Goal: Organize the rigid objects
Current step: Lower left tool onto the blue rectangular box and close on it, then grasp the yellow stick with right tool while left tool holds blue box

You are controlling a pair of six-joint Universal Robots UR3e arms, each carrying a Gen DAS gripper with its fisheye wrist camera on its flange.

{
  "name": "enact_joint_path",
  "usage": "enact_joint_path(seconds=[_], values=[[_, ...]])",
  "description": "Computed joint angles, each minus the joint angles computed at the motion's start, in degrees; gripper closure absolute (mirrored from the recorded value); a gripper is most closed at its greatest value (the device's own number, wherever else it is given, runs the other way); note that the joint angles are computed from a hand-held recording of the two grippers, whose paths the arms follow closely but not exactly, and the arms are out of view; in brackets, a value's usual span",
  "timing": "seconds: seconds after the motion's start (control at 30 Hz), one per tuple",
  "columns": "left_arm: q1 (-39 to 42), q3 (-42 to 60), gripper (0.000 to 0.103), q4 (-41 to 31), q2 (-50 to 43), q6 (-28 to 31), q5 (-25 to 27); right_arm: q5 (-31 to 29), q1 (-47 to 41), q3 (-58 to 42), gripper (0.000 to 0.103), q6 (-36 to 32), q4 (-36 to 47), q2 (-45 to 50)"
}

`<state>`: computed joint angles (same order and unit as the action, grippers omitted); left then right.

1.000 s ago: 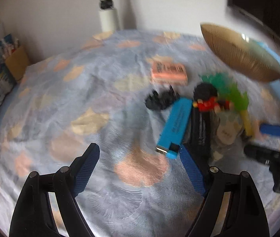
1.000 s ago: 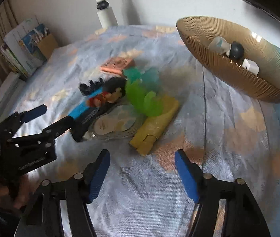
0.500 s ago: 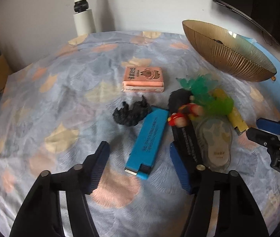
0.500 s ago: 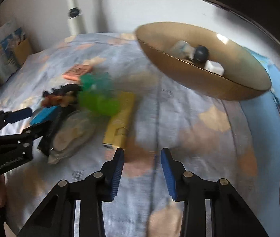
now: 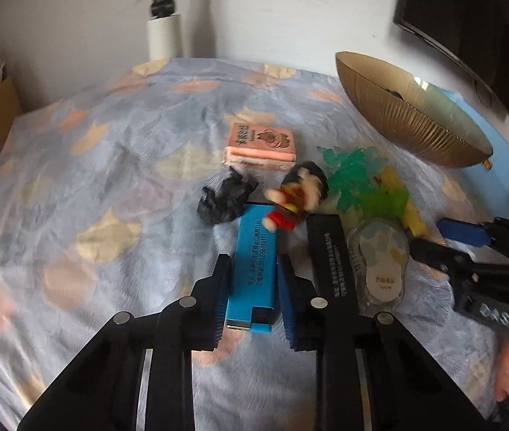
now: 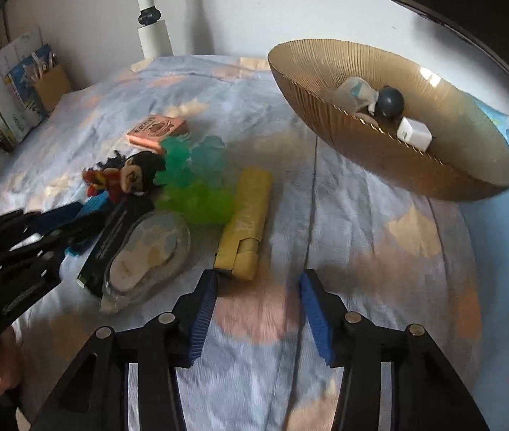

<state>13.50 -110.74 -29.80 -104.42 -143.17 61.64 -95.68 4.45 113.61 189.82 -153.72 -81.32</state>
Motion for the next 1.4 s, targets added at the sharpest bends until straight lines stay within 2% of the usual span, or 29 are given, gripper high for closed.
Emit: enact_joint_path(seconds=[0.17, 0.27, 0.33, 0.4, 0.53, 0.57, 0.67, 0.73, 0.77, 0.83, 0.97, 1.03, 1.13, 1.23, 1.4], values=[[2.11, -4.1, 0.081, -0.17, 3.4, 0.75, -0.62, -1.99, 0.92, -3.4, 0.057, 0.91, -0.86, 3.67], [4.0, -6.48, 0.081, -1.59, 5.99, 1.43, -1.75, -1.55, -0.13, -3.15, 0.075, 1.04, -0.32, 3.07], [5.61, -7.84, 0.081, -3.42, 7.94, 2.09, -2.81, 0.46, -1.87, -0.92, 0.091, 0.2, -0.77, 1.13], [7.43, -9.36, 0.082, -5.73, 10.42, 3.2, -3.79, 4.29, -4.67, 2.49, 0.094, -1.14, -0.65, -2.37], [9.9, -11.98, 0.082, -7.79, 13.63, 4.87, -4.64, 15.53, -12.74, 14.31, 0.095, -8.2, -0.04, -15.29], [10.03, -12.52, 0.082, -7.18, 13.83, 4.64, -4.4, 15.92, -13.28, 15.16, 0.095, -9.13, 0.9, -16.9], [10.26, -12.6, 0.082, -6.96, 13.66, 3.87, -4.24, 16.03, -13.53, 14.02, 0.086, -8.23, 3.21, -17.91], [10.42, -12.64, 0.082, -7.18, 13.74, 4.43, -4.37, 18.89, -14.21, 12.06, 0.072, -6.63, 3.85, -16.37], [10.45, -12.69, 0.082, -6.95, 13.71, 4.84, -4.45, 19.44, -13.76, 10.8, 0.072, -5.78, 3.28, -14.88], [10.65, -12.73, 0.081, -7.12, 13.8, 5.74, -4.58, 14.99, -9.71, 5.17, 0.072, -3.32, 2.1, -8.55], [10.67, -12.82, 0.081, -6.98, 13.62, 5.58, -4.9, 11.29, -5.69, -3.92, 0.072, -2.56, 3.16, 0.93], [10.44, -12.83, 0.081, -6.55, 13.49, 5.44, -4.76, 4.89, -2.06, -9.26, 0.072, -1.21, 4.19, 6.11], [10.31, -13.33, 0.081, -5.8, 13.79, 5.72, -4.37, -0.59, 0.37, -12.22, 0.072, -0.67, 2.25, 10.0], [10.28, -13.6, 0.081, -5.38, 13.92, 5.91, -4.27, -0.58, 0.07, -11.57, 0.076, -0.62, 0.36, 10.26], [10.21, -14.09, 0.078, -4.93, 14.23, 6.37, -4.18, 3.64, -2.78, -2.65, 0.076, -3.26, -1.95, 3.17]])
